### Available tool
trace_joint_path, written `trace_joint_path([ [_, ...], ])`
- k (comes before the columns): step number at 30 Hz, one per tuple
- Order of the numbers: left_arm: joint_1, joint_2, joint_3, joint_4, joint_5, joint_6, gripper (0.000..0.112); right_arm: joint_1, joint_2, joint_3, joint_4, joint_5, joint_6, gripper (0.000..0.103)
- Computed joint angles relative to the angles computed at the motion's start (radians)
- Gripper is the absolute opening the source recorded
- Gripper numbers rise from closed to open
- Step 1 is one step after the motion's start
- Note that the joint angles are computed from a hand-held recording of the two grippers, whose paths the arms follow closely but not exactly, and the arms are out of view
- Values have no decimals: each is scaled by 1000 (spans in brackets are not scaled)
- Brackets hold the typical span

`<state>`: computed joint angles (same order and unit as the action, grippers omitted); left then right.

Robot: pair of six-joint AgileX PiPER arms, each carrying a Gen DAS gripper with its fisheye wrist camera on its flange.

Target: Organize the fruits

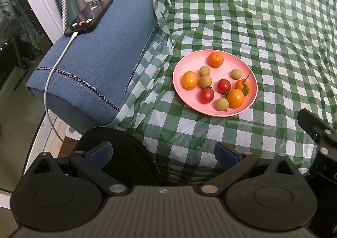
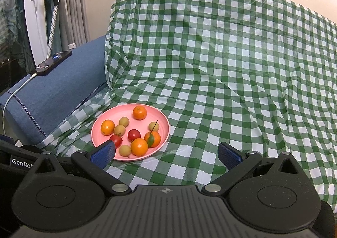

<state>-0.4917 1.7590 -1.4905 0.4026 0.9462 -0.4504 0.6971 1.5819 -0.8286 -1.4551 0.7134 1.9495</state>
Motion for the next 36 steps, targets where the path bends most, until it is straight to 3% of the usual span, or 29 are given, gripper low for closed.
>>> trace_joint_path([
  [36, -5, 4, -6, 0, 10, -2, 103, -30, -11, 34, -47, -36, 35, 102],
])
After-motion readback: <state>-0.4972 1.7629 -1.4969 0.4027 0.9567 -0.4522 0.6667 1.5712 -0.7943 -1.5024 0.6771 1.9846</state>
